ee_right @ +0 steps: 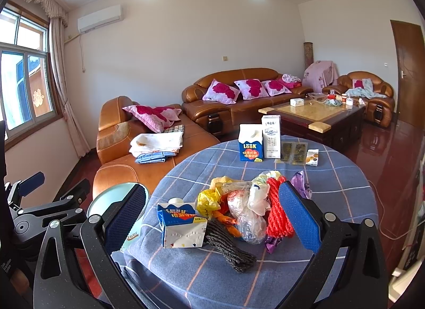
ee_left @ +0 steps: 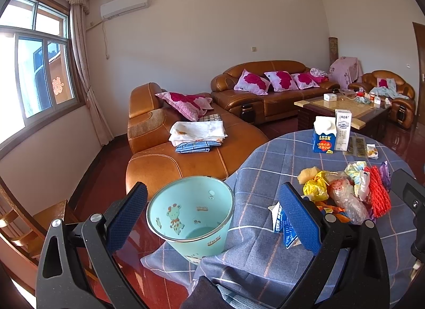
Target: Collect trash
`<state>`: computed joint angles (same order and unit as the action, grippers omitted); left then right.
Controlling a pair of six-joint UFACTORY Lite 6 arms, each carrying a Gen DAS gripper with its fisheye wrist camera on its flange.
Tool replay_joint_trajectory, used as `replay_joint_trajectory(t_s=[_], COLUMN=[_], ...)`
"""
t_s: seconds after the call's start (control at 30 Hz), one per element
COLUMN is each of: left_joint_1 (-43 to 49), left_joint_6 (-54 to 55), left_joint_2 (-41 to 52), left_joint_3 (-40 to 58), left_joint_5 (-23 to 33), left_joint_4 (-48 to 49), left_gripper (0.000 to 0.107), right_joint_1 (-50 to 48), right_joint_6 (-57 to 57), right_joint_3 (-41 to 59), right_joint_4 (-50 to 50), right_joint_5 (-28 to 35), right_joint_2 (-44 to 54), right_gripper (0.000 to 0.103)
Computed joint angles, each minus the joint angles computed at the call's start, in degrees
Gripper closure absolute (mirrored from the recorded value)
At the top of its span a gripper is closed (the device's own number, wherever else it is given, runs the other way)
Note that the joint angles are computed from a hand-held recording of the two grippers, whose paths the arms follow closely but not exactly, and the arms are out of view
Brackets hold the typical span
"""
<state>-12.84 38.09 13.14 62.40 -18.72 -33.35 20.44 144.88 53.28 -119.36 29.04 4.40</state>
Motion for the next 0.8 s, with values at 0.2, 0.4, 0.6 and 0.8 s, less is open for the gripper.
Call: replay_joint_trajectory(t_s=[0.2, 0.4, 0.6, 0.8], left_joint_1=[0.0, -0.1, -0.4, -0.4], left_joint_6=[0.6, 1.0, 2.0, 1.4], left_joint_2=[0.1, 0.0, -0.1, -0.2], left_joint_3=[0.2, 0.2, 0.1, -0.2], left_joint_5=[0.0, 0.0, 0.0, -0.1], left_joint_4=[-0.5, -0.8, -1.9, -1.3], left_gripper=[0.01, 0.01, 0.01, 0.01], right_joint_1=[0.0, -0.1, -0.1, -0.1], right_joint_6=[0.0, 0.0, 0.2, 0.7], right_joint_3=[0.1, 0.0, 0.0, -0.1], right_joint_4=[0.0, -0.1, -0.1, -0.4], right_joint_5=[0.0, -0.2, -0.2, -0.1], right_joint_2=[0.1, -0.1, 0.0, 0.1], right_gripper=[0.004, 0.004, 0.004, 0.004])
